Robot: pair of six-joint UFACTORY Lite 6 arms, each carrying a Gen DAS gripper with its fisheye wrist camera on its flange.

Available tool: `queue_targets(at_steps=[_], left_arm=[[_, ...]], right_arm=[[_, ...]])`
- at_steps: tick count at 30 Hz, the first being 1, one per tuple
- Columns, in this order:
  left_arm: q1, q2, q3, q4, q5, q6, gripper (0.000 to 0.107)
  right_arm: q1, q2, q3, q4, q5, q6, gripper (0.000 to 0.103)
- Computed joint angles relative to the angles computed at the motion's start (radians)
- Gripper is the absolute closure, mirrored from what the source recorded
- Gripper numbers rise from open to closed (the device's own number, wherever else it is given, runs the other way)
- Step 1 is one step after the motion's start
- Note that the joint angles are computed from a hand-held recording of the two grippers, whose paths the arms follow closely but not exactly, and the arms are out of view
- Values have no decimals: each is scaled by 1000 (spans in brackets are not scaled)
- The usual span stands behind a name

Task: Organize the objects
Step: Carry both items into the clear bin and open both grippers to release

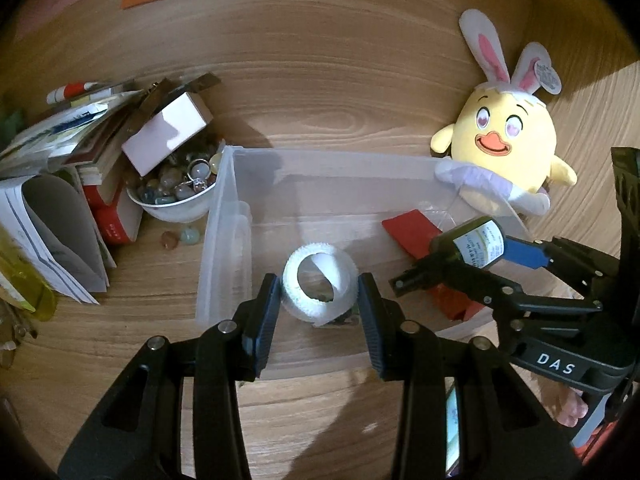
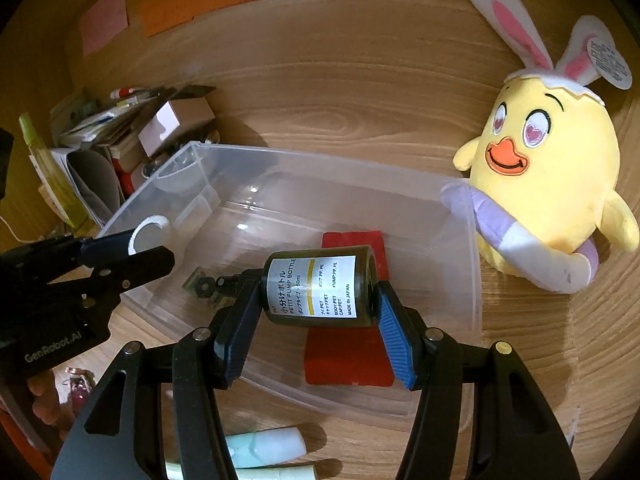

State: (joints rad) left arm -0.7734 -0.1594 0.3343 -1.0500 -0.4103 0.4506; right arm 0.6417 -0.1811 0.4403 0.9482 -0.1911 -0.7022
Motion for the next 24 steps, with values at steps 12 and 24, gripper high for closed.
queue_targets(at_steps=[12,24], left_arm=[[-41,-6,-3,-77,-33,73,46],[-121,-198,-80,-325,-82,284,37]], right_arm=[[22,8,5,79,-30,-91,42],[65,-82,-23,330,-63,-327,34]])
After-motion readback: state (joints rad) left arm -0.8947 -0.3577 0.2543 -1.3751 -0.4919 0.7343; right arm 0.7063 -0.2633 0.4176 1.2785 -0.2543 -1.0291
